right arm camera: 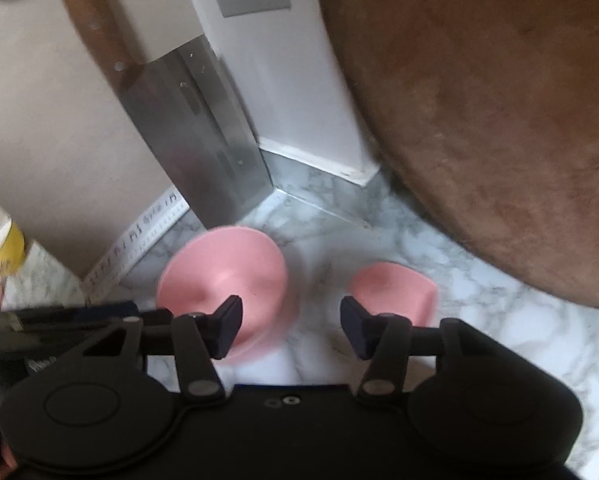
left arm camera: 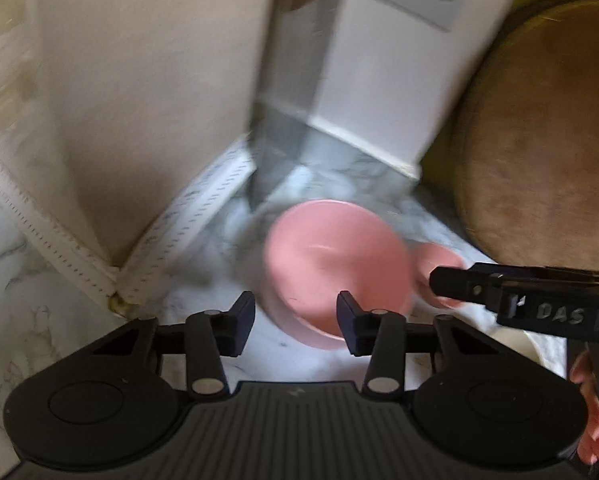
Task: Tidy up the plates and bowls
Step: 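Close the right tool on the cream bowl rim while the left tool closes too, then lift the cream bowl with both tools and lower it onto the bear plate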
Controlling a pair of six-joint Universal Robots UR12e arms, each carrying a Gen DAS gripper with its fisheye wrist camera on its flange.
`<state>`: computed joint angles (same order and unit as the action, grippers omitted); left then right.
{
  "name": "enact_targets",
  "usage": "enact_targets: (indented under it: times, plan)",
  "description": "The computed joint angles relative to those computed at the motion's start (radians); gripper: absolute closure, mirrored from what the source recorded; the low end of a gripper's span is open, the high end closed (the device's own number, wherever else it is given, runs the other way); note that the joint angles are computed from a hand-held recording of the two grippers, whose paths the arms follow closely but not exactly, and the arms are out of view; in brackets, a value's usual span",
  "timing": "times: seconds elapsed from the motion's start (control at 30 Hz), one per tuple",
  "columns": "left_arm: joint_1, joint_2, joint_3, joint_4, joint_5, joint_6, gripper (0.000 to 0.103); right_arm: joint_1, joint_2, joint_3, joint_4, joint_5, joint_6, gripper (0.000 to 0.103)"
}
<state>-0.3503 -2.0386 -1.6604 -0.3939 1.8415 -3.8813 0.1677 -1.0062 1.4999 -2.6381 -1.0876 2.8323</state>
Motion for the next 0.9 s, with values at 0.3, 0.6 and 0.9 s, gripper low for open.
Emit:
enact_targets:
  times: [0.3, 0.6, 0.9]
  plan:
    - [-0.028, -0.038, 0.085, -0.01, -0.175, 0.148, 0.065, -0.058, -0.072, 0.084, 0.01, -0.064, -0.006, 0.049]
    - [-0.048, -0.106, 0.183, -0.134, -0.231, 0.185, 0.076, -0.086, -0.081, 0.111, 0.073, -0.109, 0.063, 0.066]
    - [-0.061, -0.119, 0.206, -0.174, -0.19, 0.211, 0.097, -0.09, -0.096, 0.143, 0.072, -0.136, 0.086, 0.092]
